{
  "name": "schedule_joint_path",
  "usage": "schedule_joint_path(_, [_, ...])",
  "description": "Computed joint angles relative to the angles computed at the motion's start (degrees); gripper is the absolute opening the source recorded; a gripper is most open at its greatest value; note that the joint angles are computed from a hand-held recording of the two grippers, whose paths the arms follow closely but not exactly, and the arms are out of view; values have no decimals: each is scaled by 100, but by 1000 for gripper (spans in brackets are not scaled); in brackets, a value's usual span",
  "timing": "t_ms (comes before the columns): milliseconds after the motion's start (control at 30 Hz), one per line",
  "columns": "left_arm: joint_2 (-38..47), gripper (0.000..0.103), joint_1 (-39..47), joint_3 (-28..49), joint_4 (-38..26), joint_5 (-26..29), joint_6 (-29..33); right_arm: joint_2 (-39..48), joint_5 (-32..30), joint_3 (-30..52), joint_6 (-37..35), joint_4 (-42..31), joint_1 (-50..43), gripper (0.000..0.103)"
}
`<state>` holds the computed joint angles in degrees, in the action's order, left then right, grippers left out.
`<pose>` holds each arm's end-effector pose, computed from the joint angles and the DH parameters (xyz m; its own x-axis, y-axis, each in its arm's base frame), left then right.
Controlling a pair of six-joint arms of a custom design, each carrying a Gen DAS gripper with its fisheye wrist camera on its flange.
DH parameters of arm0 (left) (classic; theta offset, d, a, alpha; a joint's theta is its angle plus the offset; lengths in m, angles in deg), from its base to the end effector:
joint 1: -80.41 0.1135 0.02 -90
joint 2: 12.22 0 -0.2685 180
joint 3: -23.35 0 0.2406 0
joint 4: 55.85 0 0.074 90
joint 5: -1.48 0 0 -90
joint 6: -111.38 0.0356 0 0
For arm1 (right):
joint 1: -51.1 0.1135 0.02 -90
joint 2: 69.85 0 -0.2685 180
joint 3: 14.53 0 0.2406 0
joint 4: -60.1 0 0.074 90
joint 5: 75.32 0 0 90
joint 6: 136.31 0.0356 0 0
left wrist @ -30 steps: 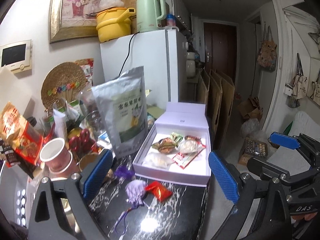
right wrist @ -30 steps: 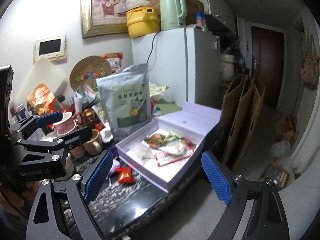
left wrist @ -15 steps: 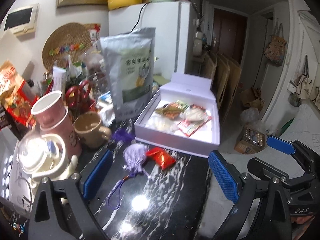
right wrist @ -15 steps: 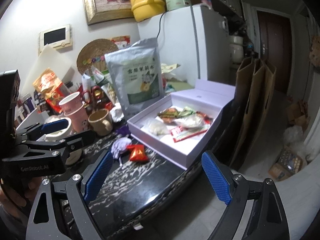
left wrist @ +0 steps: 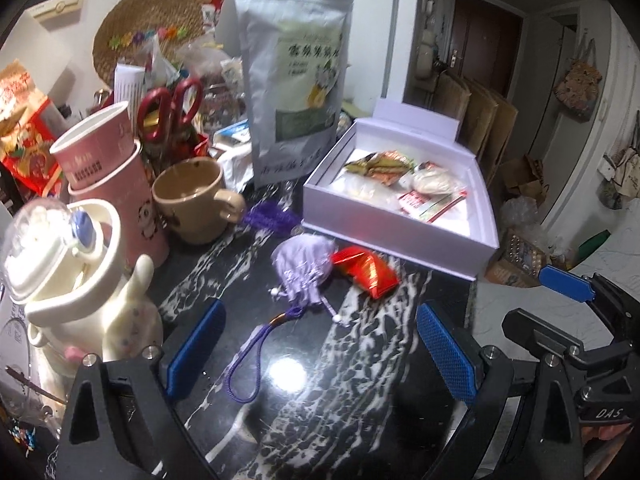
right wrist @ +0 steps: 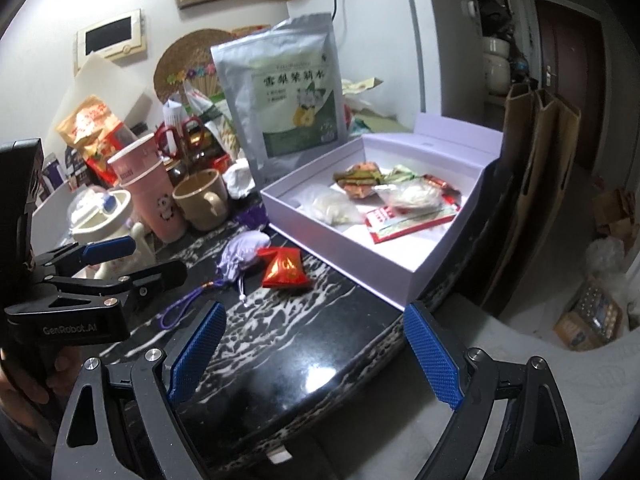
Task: Organize soft objects
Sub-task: 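Move the left tool to the lavender pouch while the right tool approaches the red candy packet, then grasp the lavender pouch with the left tool while the right tool grasps the red candy packet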
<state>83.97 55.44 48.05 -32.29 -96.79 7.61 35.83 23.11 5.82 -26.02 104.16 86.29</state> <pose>0.1821 -0.0792 0.0712 -0.7322 0.0811 -0.6762 0.1607 0.9854 -0.0558 0.1618 0.1077 0.0602 -0.6721 -0.0542 -0.7385 -0.2633 0.9496 0.1699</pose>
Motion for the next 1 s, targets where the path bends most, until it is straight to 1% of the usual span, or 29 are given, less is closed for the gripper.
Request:
schedule_joint_path(67, [343, 98, 119, 81, 133, -18, 64, 297, -119, 179, -21, 53, -69, 91])
schedule_joint_path(167, [773, 98, 363, 158, 357, 119, 176, 781, -379, 524, -68, 47, -224, 91])
schedule_joint_path(300, [1198, 98, 707, 265, 578, 358, 332, 1309, -739, 1048, -162, -118, -384, 87])
schedule_joint_path(367, [1382, 98, 818, 359, 598, 405, 386, 1495, -870, 1309, -219, -255, -418, 85])
schedule_joint_path(433, [1526, 98, 875, 434, 614, 384, 441, 1670, -995, 1604, -318, -441, -456, 80])
schedule_joint_path(500, [1641, 98, 908, 567, 510, 328, 489, 1844, -1111, 1968, -413, -712, -503, 80])
schedule_joint_path(600, [1787, 98, 1026, 685, 475, 408, 530, 2050, -1207, 2403, -510, -1000, -539, 79])
schedule_joint_path(667, [1844, 98, 1057, 738, 450, 431, 565, 2181, -1294, 2687, -570, -1210, -573, 76])
schedule_joint_path(767, [1913, 98, 1011, 826, 397, 336, 579, 2393, -1445, 3110, -614, -1494, -637, 75])
schedule_joint_path(867, [1878, 98, 1027, 854, 373, 400, 559, 2596, -1623, 3490, -540, -1772, -725, 66])
schedule_joint_path(900, [1872, 98, 1040, 869, 365, 438, 563, 2672, -1677, 3624, -520, -1896, -756, 60])
schedule_joint_path(933, [1861, 98, 1067, 886, 347, 511, 565, 2697, -1671, 3628, -527, -1842, -766, 54])
schedule_joint_path(967, [1861, 98, 1095, 905, 330, 589, 553, 2715, -1674, 3635, -549, -1817, -774, 53])
schedule_joint_path(1000, [1859, 98, 1122, 926, 311, 700, 514, 2748, -1721, 3673, -585, -1831, -781, 46])
